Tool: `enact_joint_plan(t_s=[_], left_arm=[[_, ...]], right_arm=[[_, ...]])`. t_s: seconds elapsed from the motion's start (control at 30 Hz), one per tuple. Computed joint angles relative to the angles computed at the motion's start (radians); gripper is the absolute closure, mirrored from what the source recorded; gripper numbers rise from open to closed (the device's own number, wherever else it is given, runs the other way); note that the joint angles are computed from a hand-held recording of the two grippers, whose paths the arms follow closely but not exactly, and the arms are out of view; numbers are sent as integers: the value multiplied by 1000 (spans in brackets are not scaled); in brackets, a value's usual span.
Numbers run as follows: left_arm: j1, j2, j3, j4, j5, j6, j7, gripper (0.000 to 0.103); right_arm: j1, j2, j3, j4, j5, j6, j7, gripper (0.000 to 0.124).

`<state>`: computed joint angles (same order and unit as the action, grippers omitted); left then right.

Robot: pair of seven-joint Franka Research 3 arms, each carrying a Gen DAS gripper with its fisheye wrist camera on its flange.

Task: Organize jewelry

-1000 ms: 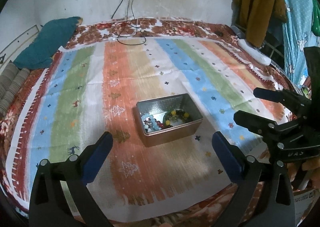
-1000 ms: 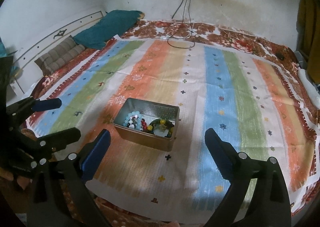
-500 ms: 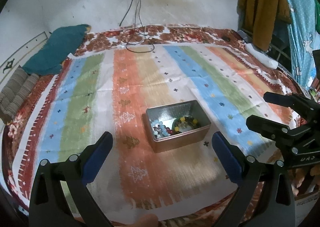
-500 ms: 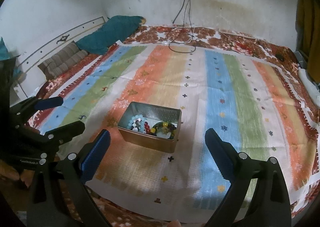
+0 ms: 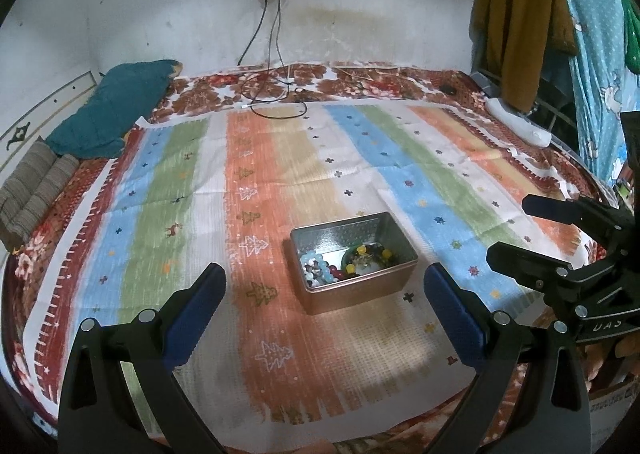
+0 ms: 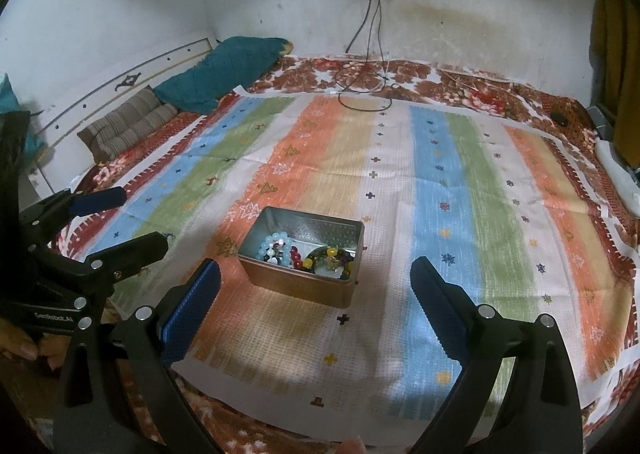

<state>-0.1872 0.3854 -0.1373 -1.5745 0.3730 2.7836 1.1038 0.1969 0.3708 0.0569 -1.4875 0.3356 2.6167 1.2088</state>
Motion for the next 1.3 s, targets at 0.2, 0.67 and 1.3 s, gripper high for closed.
enact_joint_plan(t_s=[0.2, 0.67, 1.3], left_arm=[[-3, 0, 0, 2, 1, -1, 0, 6], [0, -1, -5, 2, -10, 1, 13, 6], [-9, -1, 1, 5, 1, -4, -3, 6]], right_arm=[[4, -3, -4, -5, -7, 3, 8, 27], [6, -12, -5, -15, -20, 35, 6, 27], [-2, -24, 10, -31, 26, 49, -29, 27]])
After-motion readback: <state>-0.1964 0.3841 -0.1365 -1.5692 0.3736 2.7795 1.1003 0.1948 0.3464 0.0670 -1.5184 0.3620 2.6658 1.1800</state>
